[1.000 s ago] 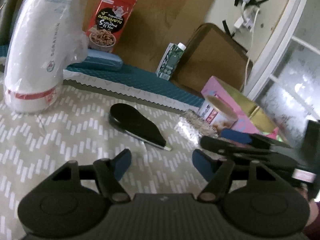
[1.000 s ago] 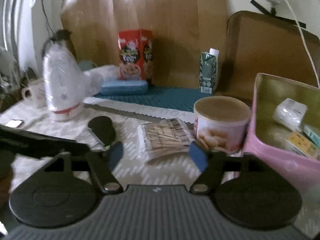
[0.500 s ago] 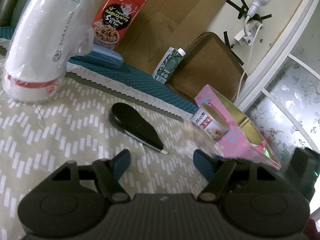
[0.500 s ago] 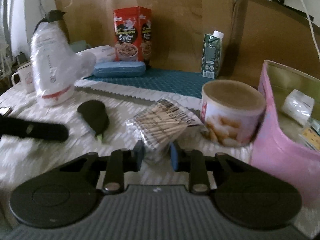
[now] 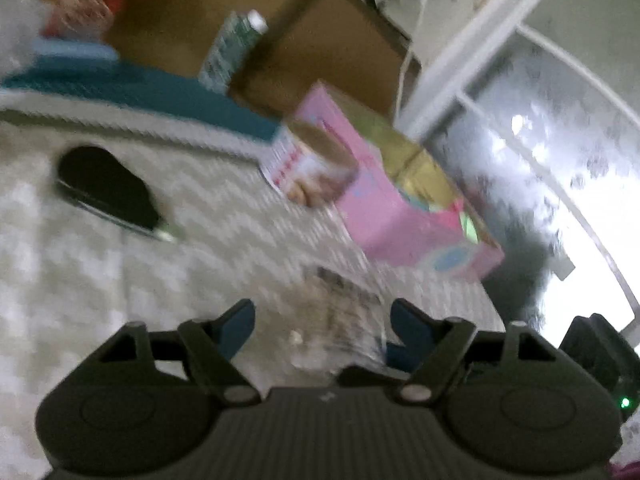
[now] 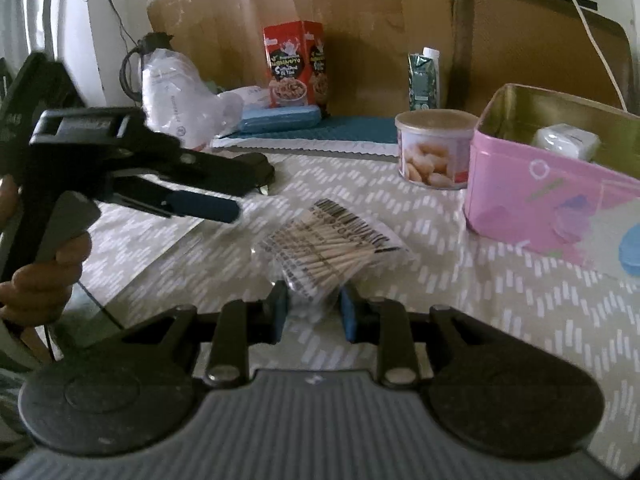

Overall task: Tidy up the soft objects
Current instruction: 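Hold the swab bag toward the left gripper while the left gripper grasps it, then lower the swab bag into the pink tin box and open the left gripper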

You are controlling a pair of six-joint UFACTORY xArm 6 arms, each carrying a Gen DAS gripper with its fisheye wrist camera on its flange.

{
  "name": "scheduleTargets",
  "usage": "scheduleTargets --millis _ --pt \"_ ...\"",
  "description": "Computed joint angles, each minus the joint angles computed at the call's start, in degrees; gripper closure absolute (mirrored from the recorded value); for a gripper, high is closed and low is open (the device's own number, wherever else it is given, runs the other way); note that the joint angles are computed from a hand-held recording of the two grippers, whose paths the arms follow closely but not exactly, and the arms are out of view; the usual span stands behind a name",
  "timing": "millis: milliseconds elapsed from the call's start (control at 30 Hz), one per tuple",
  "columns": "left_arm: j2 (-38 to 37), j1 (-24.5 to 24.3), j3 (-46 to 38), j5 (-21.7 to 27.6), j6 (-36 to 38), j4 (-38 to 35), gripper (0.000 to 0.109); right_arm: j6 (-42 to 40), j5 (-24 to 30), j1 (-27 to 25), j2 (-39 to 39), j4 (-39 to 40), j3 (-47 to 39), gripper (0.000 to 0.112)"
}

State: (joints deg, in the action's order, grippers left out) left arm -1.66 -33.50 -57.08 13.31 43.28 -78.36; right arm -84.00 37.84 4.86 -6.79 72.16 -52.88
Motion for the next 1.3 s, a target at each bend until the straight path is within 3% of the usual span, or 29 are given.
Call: scheduleTargets --millis 33,67,133,333,500,567,633,733,833,900,967,1100,1167,1300 --pt "1.2 0.4 -1.1 2.9 -2.6 2.7 0.063 -1.0 0.2 -0.1 0.1 0.9 0.1 0.082" --pt "2.2 0.1 -2.0 3.5 -5.0 5.5 0.066 -1.9 0.4 -0.2 0.0 2.0 0.3 0.082" --pt "2.8 -1.7 -2.9 1.0 -7.4 10.2 0.066 -4.0 0.5 -0.8 -0.4 4.3 0.9 0.083" --pt "7.8 -3.6 -13.9 1.1 -8.8 16.8 0.066 -11.2 0.7 -4.9 -1.6 14.1 -0.4 0.083" --pt "19.3 -4.4 -30.0 3.7 -19.4 31.3 0.065 -13.1 -1.9 -7.6 2.3 19.0 -6.5 0.083" --pt "25.5 -4.0 -38.6 6.8 -27.0 38.4 0.065 -12.2 -3.7 -8.3 5.0 18.4 -9.8 0.083" --pt "31.7 -3.3 -47.7 11.2 -34.7 44.4 0.064 -6.2 -4.0 -9.5 8.8 13.5 -14.3 0.083" --pt "40.7 -2.3 -61.2 18.0 -44.3 50.5 0.048 8.0 -0.3 -12.2 15.6 3.4 -22.7 0.083" --pt "46.3 -2.0 -69.5 21.6 -50.7 54.8 0.037 21.6 4.5 -14.0 23.1 -5.7 -32.9 0.085" --pt "47.5 -2.2 -70.8 20.4 -53.3 56.3 0.032 29.6 6.8 -14.5 28.1 -11.5 -39.8 0.084" --pt "46.8 -2.3 -69.3 18.5 -53.7 56.1 0.027 37.2 5.9 -14.1 31.9 -19.0 -45.0 0.084" --pt "44.4 -2.6 -65.4 15.5 -55.7 61.4 0.024 40.4 -7.4 -11.4 31.9 -26.3 -41.8 0.075" --pt "41.8 -2.7 -61.1 13.3 -55.4 62.0 0.024 36.2 -12.2 -10.6 29.9 -22.3 -38.0 0.067" --pt "34.4 -3.7 -49.3 6.3 -50.9 60.5 0.024 21.6 -17.7 -9.1 24.1 -6.1 -30.1 0.065"
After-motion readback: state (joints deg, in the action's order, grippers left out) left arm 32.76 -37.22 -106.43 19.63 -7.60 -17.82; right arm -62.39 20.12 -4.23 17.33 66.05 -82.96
